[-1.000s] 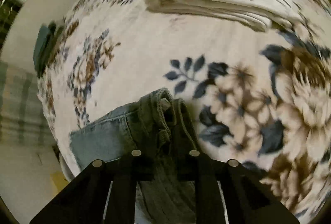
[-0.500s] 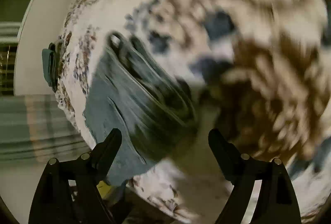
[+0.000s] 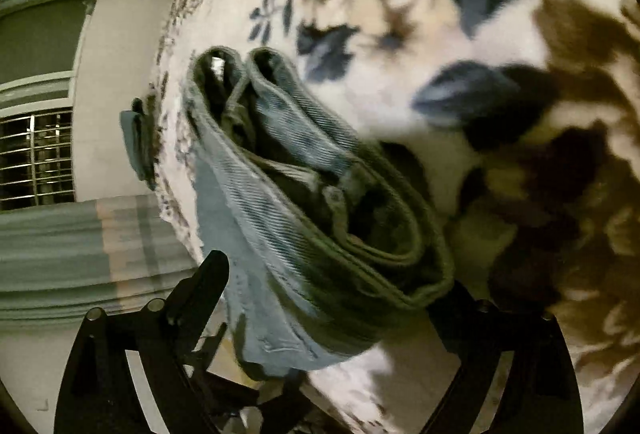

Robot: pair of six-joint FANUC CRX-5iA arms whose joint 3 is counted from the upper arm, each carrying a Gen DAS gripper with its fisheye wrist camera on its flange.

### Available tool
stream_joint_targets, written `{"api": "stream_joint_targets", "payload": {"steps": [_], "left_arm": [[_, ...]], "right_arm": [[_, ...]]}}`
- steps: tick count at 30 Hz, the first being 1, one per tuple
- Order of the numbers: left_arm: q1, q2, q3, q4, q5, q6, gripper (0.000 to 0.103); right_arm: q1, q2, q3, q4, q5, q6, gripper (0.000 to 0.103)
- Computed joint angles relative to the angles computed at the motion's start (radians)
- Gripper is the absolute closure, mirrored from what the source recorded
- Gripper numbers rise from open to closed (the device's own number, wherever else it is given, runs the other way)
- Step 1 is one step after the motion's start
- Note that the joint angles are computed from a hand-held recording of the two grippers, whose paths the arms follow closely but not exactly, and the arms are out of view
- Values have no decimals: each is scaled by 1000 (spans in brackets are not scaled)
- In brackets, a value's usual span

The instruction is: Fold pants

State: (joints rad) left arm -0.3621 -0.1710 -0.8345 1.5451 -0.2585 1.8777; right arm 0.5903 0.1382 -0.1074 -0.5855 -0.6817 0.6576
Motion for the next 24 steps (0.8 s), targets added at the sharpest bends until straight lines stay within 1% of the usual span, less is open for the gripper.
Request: {"api": "stream_joint_targets", "payload": {"steps": [1,3,4,6,8,11,13,15,17,19,22,24], "left_arm": [[4,3,3,10,-2,-18,17],[30,13,17,-26,-26,-22,17],[32,17,21,-21,-29,-33,17],[58,32,35,-61,-55,-28,17],[90,51,57,-125,-88,5,17],[135,68,99,-258,-135,81,17],[157,71,120,-311,-162,99,17],[170,59,119,-320,-166,89,17],[191,56,115,-329,-194,78,17],[213,47,102,-356,-224,103,17],[223,58,99,-339,-233,131,17],[243,89,139,-396,-265,181,17]], "right_arm": [[0,-1,-1,-3,8,1,8],[-5,-6,-8,-24,27,11,8],[-8,-11,-17,-39,38,21,8],[-20,-17,-26,-67,47,42,8],[-24,-15,-25,-76,46,51,8],[-27,-10,-21,-77,44,55,8],[-28,-12,-21,-82,45,57,8],[-29,-23,-28,-91,45,58,8],[-31,-41,-40,-114,29,67,8],[-22,-49,-46,-126,9,59,8],[-7,-40,-43,-122,-8,59,8],[-6,-27,-36,-114,5,43,8]]}}
